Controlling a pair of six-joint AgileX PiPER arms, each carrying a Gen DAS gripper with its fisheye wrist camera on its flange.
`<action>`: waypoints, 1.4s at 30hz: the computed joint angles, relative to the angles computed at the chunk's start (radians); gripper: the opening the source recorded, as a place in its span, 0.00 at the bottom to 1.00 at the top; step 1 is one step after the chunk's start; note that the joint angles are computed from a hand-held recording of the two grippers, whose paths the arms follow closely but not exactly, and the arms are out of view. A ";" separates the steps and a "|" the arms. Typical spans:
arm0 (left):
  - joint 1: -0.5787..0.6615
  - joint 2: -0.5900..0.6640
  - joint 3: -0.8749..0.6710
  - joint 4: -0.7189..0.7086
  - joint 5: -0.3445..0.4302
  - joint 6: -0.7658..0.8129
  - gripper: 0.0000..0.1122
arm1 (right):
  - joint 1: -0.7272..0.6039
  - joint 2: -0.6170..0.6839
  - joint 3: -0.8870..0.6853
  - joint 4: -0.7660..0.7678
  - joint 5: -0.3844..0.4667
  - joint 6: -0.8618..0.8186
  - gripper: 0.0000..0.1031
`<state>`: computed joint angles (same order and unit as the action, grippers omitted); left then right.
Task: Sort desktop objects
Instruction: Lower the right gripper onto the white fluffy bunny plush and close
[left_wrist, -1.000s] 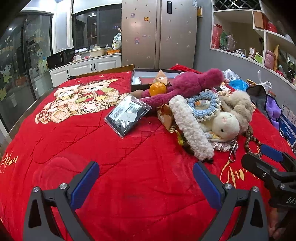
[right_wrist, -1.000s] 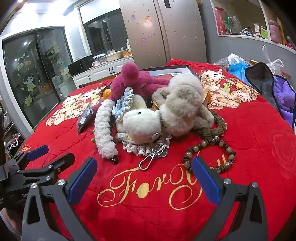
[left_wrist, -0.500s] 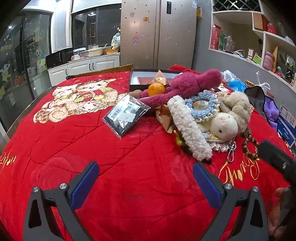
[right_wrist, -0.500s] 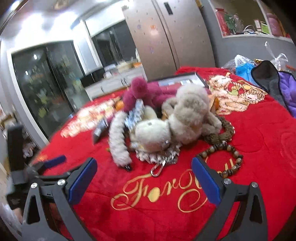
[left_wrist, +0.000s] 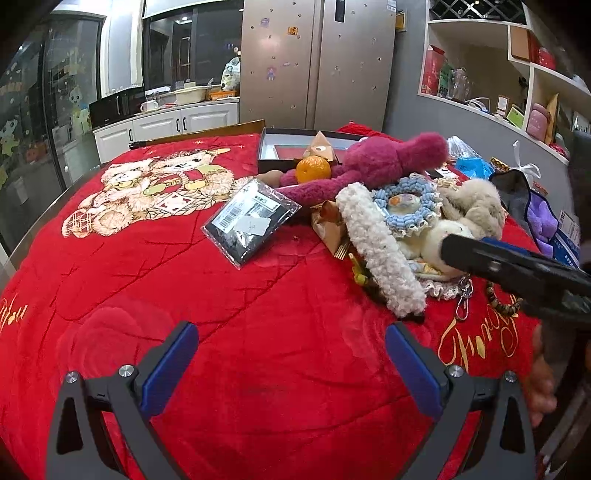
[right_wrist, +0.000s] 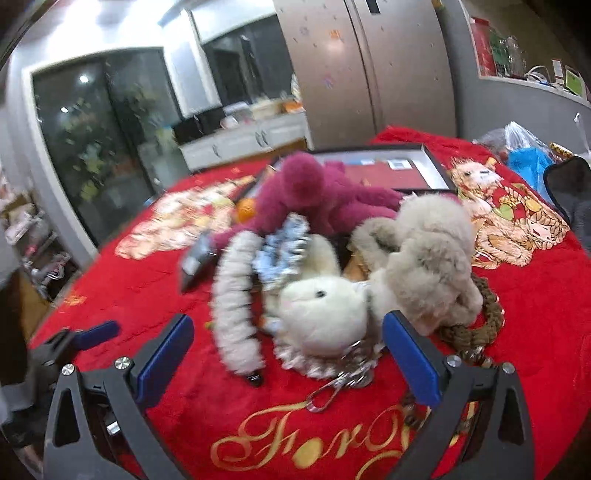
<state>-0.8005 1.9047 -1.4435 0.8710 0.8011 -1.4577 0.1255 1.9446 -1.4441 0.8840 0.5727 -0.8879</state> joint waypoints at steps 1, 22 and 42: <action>0.000 -0.001 0.001 -0.001 -0.002 -0.001 0.92 | -0.003 0.039 -0.052 -0.042 0.022 0.058 1.00; 0.017 -0.013 0.021 -0.037 -0.048 0.024 0.92 | -0.012 0.100 -0.072 -0.047 -0.040 0.111 0.54; 0.013 -0.029 0.048 0.016 -0.103 -0.011 0.92 | -0.108 -0.218 0.382 0.803 -0.096 -0.764 0.43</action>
